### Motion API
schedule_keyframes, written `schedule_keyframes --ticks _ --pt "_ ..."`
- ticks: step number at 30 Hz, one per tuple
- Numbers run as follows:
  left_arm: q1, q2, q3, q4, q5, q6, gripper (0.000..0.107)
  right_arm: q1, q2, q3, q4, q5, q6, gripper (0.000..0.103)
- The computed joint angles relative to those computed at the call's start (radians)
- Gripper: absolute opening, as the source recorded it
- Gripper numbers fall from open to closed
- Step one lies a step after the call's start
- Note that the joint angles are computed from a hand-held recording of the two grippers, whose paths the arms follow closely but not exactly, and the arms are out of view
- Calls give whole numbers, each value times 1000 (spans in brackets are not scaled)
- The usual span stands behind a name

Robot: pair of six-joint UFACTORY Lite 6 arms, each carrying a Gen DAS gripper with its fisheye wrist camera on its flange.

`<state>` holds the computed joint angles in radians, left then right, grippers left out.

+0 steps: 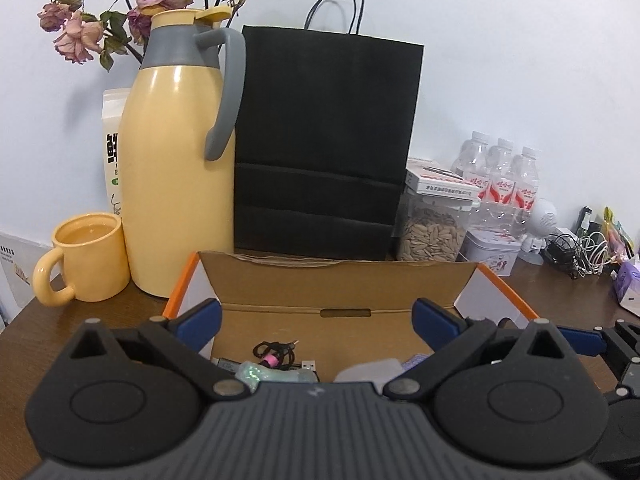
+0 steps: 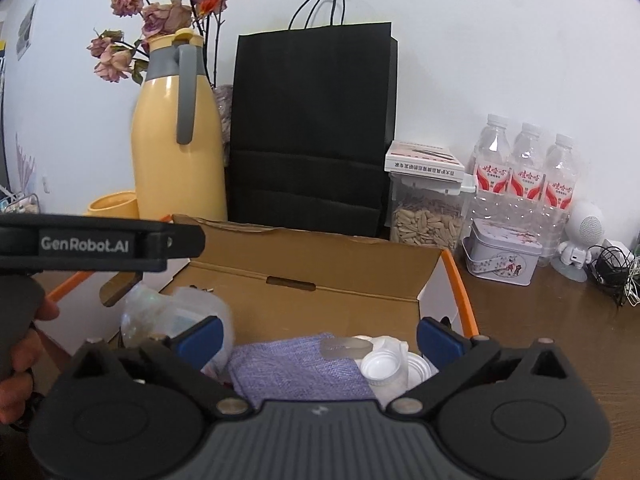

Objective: Organize objects
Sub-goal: 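Carry the cotton-bud box and plastic piece into the box and open both tools, then withdraw both tools from the box back over the table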

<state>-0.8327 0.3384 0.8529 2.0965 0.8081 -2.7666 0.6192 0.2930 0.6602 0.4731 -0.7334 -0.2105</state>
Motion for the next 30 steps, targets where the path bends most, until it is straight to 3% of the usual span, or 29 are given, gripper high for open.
schedule_keyframes --ticks 6,12,21,30 --pt "-40 -85 -65 -16 31 9 103 15 -53 -41 29 -16 -11 103" --pt "-128 -258 -200 -77 76 38 103 87 -212 -164 140 -60 -75 103" --pt "-306 -508 -408 -307 151 185 103 355 -459 -365 495 -123 -254 103" --pt "-514 -703 -620 -564 240 263 103 626 -478 -490 787 -181 -225 103"
